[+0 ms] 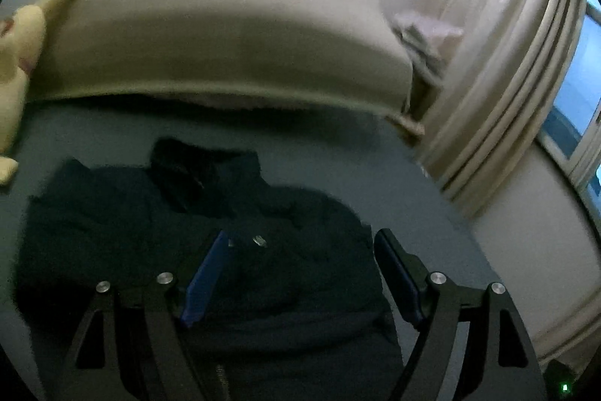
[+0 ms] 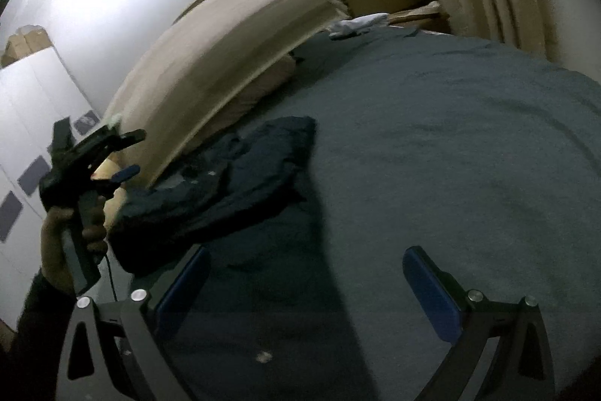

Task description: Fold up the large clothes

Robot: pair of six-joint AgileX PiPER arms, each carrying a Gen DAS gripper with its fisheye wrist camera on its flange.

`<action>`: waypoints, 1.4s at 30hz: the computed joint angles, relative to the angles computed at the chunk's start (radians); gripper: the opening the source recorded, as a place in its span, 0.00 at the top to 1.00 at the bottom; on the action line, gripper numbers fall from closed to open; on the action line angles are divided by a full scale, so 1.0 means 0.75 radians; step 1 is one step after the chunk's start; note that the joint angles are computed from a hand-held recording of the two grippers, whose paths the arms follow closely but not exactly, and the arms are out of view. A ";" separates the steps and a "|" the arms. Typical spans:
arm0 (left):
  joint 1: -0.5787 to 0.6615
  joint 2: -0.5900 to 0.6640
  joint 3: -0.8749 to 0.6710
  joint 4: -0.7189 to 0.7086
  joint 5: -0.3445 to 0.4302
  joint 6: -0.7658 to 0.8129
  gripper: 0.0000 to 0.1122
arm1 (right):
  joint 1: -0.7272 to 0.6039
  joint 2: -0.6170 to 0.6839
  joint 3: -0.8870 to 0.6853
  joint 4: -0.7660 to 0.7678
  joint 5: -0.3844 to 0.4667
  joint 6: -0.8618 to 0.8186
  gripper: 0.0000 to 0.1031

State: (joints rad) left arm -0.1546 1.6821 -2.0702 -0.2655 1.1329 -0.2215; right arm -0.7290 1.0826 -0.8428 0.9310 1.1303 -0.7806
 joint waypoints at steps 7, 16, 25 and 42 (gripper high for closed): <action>0.554 -0.365 0.515 -0.174 -0.158 0.263 0.26 | 0.459 0.323 -0.335 0.082 -0.025 0.243 0.00; 1.174 -0.400 0.837 -0.473 -0.054 0.584 0.26 | 1.016 1.132 -1.137 -0.216 -0.128 0.837 0.01; 1.260 -0.374 0.873 -0.519 -0.053 0.690 0.26 | 1.241 1.263 -1.489 -0.745 -0.028 1.066 0.86; 0.311 -0.164 0.677 0.553 -0.245 -0.061 0.26 | 1.113 0.969 -0.905 -1.016 -0.419 0.960 0.82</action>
State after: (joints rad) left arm 0.0784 1.5588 -1.5627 0.1495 0.9490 -0.2675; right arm 0.1054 1.8097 -1.5214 0.1692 0.8158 -0.0607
